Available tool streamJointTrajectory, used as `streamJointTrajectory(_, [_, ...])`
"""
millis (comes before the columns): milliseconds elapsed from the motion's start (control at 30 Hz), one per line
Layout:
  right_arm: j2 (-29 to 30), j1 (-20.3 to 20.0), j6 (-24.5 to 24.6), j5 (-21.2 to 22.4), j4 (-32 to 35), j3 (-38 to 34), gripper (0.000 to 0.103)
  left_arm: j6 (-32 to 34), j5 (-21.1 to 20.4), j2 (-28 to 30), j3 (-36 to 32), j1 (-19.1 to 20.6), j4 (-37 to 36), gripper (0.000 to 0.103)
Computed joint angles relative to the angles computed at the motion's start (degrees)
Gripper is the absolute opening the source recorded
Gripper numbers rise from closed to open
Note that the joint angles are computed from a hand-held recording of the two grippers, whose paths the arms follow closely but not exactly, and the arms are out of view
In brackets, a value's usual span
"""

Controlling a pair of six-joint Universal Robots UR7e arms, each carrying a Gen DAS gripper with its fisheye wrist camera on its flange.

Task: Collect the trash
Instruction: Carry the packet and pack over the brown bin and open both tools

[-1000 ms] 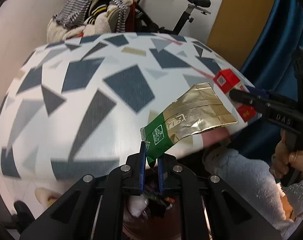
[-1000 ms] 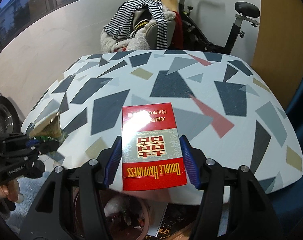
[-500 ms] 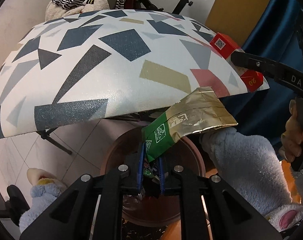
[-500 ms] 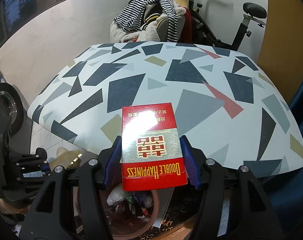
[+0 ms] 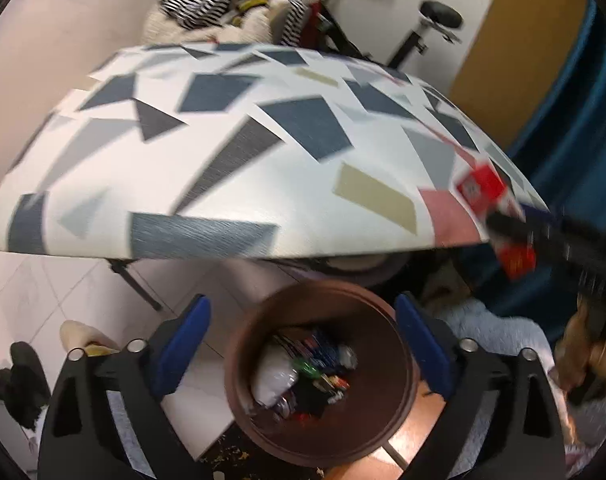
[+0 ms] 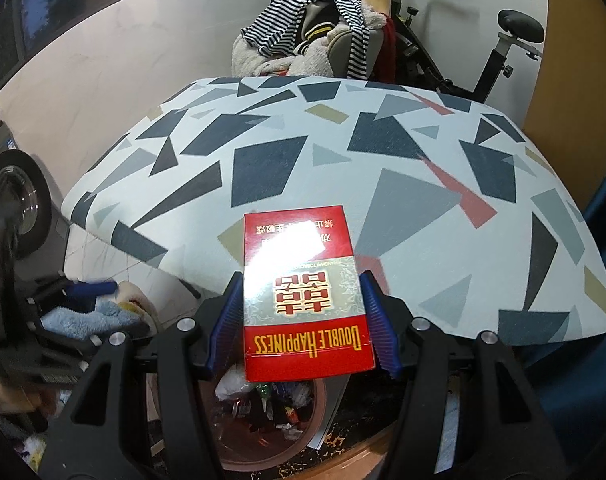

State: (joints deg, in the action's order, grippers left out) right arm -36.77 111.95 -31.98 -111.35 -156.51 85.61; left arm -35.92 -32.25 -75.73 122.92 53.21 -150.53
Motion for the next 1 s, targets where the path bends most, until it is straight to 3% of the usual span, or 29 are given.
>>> streamJointTrajectory(300, [-0.6,-0.5,0.8,0.3,7.3,1.7,0.059,-5.4,7.4,-3.3,0.3,-2.0,9.6,0.096])
streamJointTrajectory(867, [0.1,-0.5,-0.1,-1.5,9.3,3.9,0.060,-10.0,6.9,-4.8,1.3,-1.4,14.0,0.096])
streamJointTrajectory(900, [0.3,-0.4,0.0,-1.8,8.7,3.8,0.063,-9.3,6.7,-4.7,1.4,-1.4,13.3,0.096])
streamJointTrajectory(967, [0.5,-0.1,0.5,-1.8,7.6,3.9,0.087,-8.0,6.5,-4.5,1.6,-1.6,11.7,0.096])
streamJointTrajectory(1000, [0.5,-0.1,0.6,-1.9,7.6,3.8,0.090,-7.6,6.6,-4.4,1.6,-1.7,11.4,0.096])
